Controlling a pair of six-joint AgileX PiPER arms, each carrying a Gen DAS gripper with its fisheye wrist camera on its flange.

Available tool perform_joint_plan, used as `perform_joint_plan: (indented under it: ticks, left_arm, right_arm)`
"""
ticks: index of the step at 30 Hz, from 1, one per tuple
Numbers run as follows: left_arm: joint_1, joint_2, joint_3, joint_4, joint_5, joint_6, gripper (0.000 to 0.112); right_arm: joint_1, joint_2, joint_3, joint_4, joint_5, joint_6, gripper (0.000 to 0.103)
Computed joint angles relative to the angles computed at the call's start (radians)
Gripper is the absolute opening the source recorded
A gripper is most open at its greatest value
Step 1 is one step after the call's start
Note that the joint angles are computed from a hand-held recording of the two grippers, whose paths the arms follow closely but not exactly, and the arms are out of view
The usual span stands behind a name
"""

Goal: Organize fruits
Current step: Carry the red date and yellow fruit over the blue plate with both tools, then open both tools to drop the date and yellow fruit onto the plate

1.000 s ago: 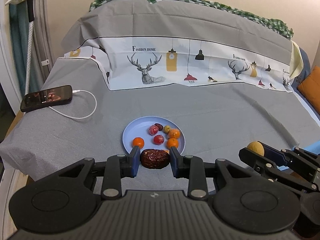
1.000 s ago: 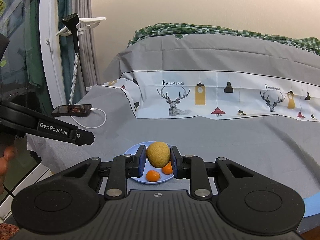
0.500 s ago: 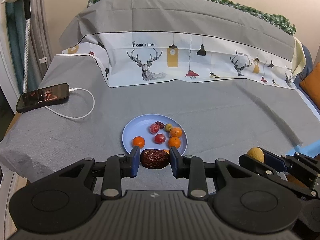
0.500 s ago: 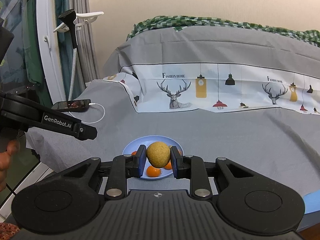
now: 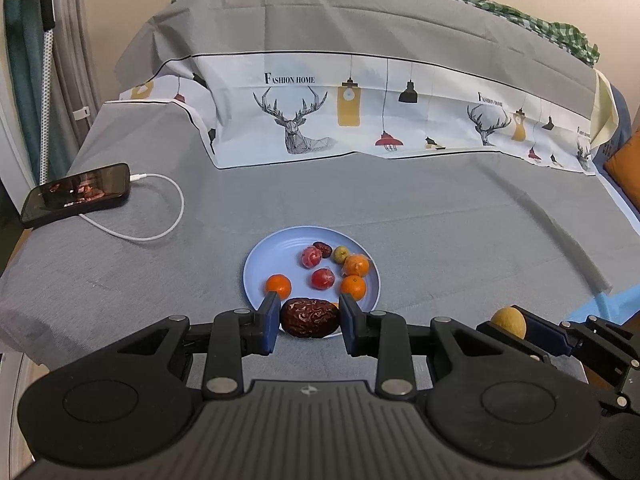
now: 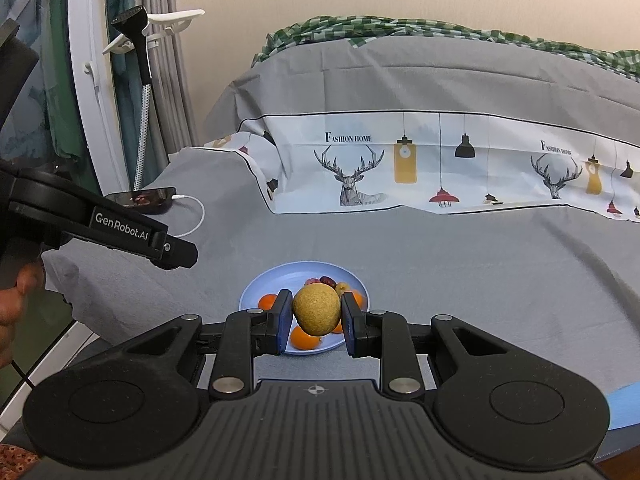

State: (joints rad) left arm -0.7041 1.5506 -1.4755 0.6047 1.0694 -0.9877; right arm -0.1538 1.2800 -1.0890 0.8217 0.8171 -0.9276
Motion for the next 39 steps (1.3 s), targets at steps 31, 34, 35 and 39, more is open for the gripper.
perform_joint_plan:
  ticks: [31,34,35,39]
  left_arm:
    - [0.298,0.342,-0.247,-0.264,-0.170,0.320,0.035]
    - [0.324,0.407,-0.288,-0.282,-0.194,0.363,0.035]
    - [0.333,0.432,-0.308,-0.287,-0.191,0.376,0.035]
    - [0.370,0.531,-0.400,-0.335,-0.168,0.434,0.035]
  right_arm:
    - [0.208,0.449,-0.279,-0.163,-0.158,0.175,0.027]
    - [0.227,0.527,-0.339,-0.179,-0.167,0.173,0.027]
    - [0.236,0.559,-0.365,-0.195,-0.167,0.183,0.027]
    - [0.261,0.663,-0.458,-0.229,-0.158,0.205,0.027]
